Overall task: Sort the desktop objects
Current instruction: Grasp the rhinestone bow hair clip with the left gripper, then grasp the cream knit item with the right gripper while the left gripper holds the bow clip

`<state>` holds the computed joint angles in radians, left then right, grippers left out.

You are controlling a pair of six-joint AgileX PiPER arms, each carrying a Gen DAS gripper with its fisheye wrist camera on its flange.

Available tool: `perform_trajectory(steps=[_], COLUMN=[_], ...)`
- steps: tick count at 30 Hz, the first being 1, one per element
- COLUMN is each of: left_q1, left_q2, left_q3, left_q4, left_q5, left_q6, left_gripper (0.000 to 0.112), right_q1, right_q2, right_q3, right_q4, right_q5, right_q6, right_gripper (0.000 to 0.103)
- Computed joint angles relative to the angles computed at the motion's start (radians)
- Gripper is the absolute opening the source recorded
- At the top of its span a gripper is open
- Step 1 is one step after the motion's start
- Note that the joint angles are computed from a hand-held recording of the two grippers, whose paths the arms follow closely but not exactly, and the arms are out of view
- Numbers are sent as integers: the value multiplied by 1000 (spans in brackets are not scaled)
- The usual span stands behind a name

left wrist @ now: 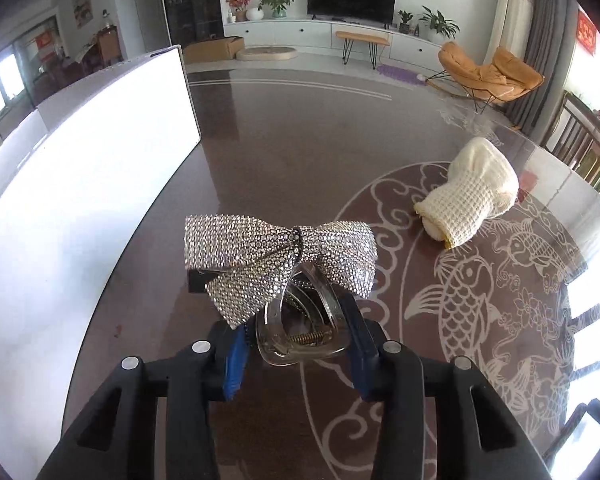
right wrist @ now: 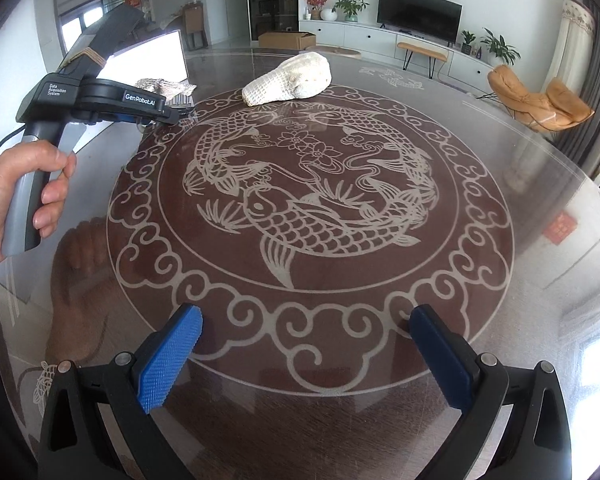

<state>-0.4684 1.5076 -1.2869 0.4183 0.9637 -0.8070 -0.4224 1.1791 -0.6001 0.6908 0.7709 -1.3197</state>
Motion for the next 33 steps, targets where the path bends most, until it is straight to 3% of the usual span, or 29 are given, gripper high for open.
perform_trajectory(steps=[5,9,14,17,21,33], left_q1=[-88,-257,-445,-452,-393,-401], left_q2=[-182,-318,-361,-391,-363,-323], left_q3=[194,304,355,369,346,329], left_q4=[37,94,204,205,192,209], left_q5=[-5,91,189,201,149,159], left_q6=[-80,-231,-422,-452,-439,-438], left_gripper=[41,41,41,41,41,41], right_q1=[0,1,0,0,0,1], right_q2=[0,0,0,0,0,0], right_q3=[0,0,0,0,0,0], right_q4=[0,0,0,0,0,1], right_q5=[-1,-1,-1,-1,-1,-1], right_q6=[0,1,0,0,0,0], right_gripper=[103,103,103,103,103,103])
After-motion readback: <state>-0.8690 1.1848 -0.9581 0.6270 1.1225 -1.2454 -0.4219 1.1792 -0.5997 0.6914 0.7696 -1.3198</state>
